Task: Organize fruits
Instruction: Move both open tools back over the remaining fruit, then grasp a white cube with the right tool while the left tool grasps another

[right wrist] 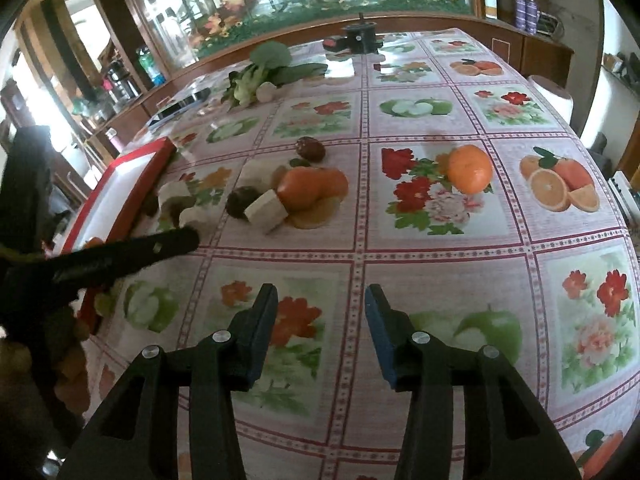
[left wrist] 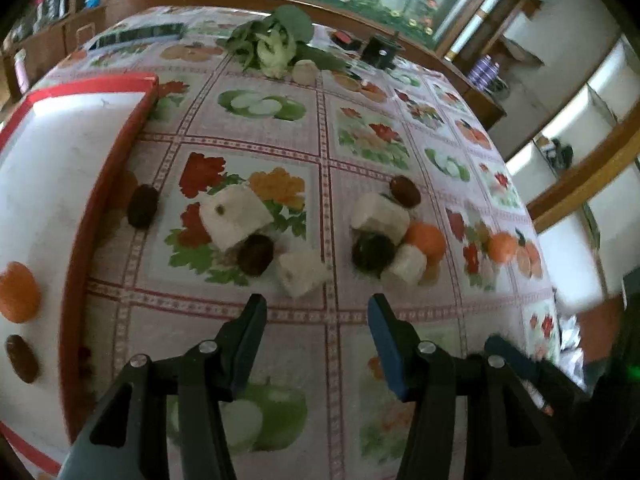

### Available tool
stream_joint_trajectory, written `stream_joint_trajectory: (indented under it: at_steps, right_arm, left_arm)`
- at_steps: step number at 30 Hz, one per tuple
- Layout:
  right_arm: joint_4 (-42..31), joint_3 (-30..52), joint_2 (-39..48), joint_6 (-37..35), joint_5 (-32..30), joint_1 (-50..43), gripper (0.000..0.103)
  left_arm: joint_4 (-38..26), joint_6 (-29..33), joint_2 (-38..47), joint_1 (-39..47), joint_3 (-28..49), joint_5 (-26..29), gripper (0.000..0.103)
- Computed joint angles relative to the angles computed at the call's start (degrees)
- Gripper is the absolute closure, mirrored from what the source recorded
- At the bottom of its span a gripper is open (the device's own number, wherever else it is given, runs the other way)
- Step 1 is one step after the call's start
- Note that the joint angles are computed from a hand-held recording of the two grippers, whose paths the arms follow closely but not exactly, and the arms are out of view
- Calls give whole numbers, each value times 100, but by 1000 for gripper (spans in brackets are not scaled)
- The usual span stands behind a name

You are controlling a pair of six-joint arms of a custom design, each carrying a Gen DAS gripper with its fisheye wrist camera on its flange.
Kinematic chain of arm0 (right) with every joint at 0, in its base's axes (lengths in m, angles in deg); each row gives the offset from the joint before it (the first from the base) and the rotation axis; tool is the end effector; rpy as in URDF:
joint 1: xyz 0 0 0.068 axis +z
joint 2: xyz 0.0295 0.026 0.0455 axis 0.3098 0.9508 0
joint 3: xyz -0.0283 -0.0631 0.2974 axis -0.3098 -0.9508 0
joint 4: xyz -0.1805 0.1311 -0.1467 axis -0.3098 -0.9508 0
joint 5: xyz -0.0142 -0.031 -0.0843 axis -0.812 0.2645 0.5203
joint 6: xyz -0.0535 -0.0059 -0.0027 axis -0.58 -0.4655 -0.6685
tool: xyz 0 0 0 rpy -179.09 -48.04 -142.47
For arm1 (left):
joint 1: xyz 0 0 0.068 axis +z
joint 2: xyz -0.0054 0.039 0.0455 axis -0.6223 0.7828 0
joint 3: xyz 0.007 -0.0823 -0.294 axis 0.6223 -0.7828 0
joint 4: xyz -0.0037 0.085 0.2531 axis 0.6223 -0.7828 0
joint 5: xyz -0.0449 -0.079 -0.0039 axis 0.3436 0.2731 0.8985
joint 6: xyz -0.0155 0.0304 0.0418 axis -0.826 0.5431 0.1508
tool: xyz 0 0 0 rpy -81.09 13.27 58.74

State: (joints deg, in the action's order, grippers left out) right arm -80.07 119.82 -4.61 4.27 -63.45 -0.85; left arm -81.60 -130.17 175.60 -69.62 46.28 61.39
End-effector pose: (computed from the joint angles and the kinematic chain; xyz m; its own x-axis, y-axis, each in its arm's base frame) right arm 0.2449 -0.0681 0.2137 -0.8331 -0.3374 -0.4383 -0.4441 0.8804 0.1664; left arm 0.2311 -0.1334 0.1195 -0.7933 -0.4236 -0.4374 -0.2847 0.8930 -0.3485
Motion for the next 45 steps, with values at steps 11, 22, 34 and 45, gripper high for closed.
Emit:
stream_joint_trajectory:
  at_steps: [11, 22, 34, 45]
  right_arm:
    - [-62, 133, 248, -155, -82, -83, 56]
    - [-62, 283, 716, 62, -239, 597, 56]
    - [915, 100, 824, 559, 89, 1602, 63]
    - [447, 283, 614, 493, -215, 1074, 71]
  left_arm:
    - [670, -119, 337, 46, -99, -177, 73]
    - [412, -300, -289, -189, -633, -284, 73]
    - [286, -724, -930, -687, -1242, -414, 73]
    - [679, -525, -951, -612, -1418, -132, 73]
